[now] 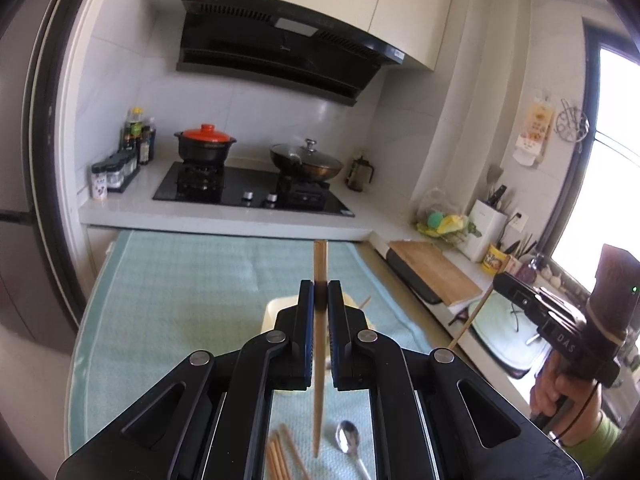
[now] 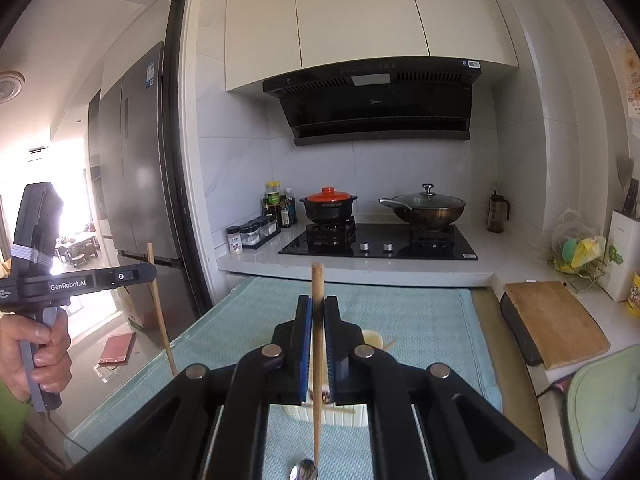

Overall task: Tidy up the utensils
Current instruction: 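Lift both chopsticks over the cream holder and release them inside with both tools, then withdraw both open tools from the holder toward the utensils on the towel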

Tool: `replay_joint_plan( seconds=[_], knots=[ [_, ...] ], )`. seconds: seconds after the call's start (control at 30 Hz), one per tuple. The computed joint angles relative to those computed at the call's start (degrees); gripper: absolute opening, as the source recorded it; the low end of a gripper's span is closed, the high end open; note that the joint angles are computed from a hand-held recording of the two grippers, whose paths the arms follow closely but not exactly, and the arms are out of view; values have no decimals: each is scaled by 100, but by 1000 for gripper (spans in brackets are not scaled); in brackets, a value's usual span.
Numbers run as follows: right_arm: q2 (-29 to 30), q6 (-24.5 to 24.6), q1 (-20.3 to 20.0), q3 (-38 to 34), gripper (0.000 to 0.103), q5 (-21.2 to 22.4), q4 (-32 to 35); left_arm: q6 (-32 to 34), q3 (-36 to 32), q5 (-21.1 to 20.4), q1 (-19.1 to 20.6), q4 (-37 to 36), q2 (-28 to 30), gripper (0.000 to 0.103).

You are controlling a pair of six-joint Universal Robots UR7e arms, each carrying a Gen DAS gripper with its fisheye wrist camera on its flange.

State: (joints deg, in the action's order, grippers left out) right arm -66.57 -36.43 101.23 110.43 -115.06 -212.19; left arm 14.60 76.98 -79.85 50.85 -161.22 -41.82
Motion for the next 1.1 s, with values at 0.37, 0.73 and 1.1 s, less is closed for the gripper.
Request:
replay_joint_plan(
  seconds=[0.37, 0.73, 1.1],
  knots=[
    [956, -246, -341, -1753, 6, 417, 396, 174, -1797, 278, -124, -165, 1474, 4],
    [1403, 258, -942, -2139, 11, 315, 1631, 19, -2435, 825, 78, 800, 2215, 9],
    [464, -366, -352, -941, 48, -131, 809, 546, -315, 1432, -66, 276, 332, 79]
  ],
)
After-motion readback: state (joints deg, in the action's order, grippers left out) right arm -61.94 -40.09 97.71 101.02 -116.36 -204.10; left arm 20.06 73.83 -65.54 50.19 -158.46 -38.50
